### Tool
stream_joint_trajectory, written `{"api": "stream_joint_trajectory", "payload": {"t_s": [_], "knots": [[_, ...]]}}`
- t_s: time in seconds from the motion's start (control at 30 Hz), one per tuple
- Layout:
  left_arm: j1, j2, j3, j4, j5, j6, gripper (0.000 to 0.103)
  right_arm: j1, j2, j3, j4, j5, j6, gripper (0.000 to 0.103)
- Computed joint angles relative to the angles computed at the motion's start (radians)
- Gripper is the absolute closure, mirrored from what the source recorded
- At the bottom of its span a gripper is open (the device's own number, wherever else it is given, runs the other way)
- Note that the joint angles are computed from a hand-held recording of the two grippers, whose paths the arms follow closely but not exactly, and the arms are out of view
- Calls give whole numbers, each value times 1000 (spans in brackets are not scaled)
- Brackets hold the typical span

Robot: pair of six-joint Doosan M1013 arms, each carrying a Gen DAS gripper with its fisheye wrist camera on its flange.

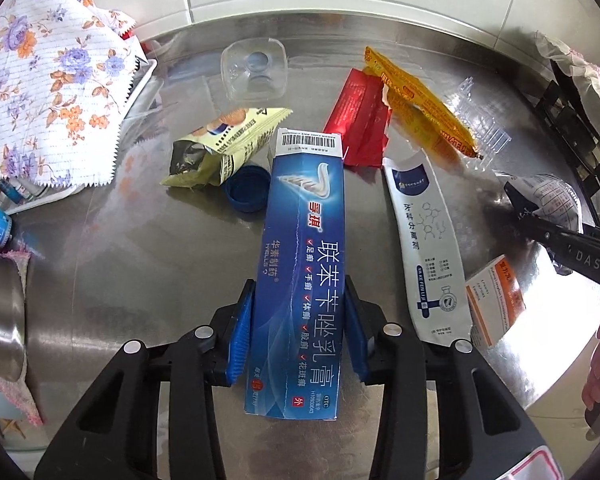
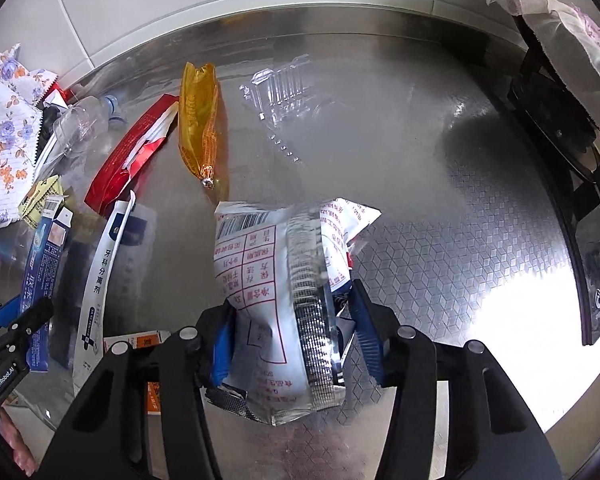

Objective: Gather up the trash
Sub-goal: 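Carry the box and bag with both tools down over the yellow bin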

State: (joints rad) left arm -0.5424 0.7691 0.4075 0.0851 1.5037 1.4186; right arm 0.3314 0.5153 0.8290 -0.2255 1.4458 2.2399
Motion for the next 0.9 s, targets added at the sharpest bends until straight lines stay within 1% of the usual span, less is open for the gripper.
{"api": "stream_joint_trajectory", "payload": {"t_s": [0.2, 0.37, 0.53, 0.73, 0.9], "knots": [[-8, -41, 59, 12, -32, 14, 62, 12, -33, 27, -18, -28, 18, 51], [-12, -101, 150, 6, -79, 39, 62, 29, -75, 57, -42, -56, 32, 51], [-15, -172, 256, -4, -138, 78, 62, 64, -134, 115, -75, -81, 72, 51], [-28, -256, 379, -13, -185, 114, 62, 116, -200, 184, -95, -96, 112, 51], [-46, -322, 472, 8, -219, 89, 62, 145, -253, 247, -87, -113, 103, 51]]}}
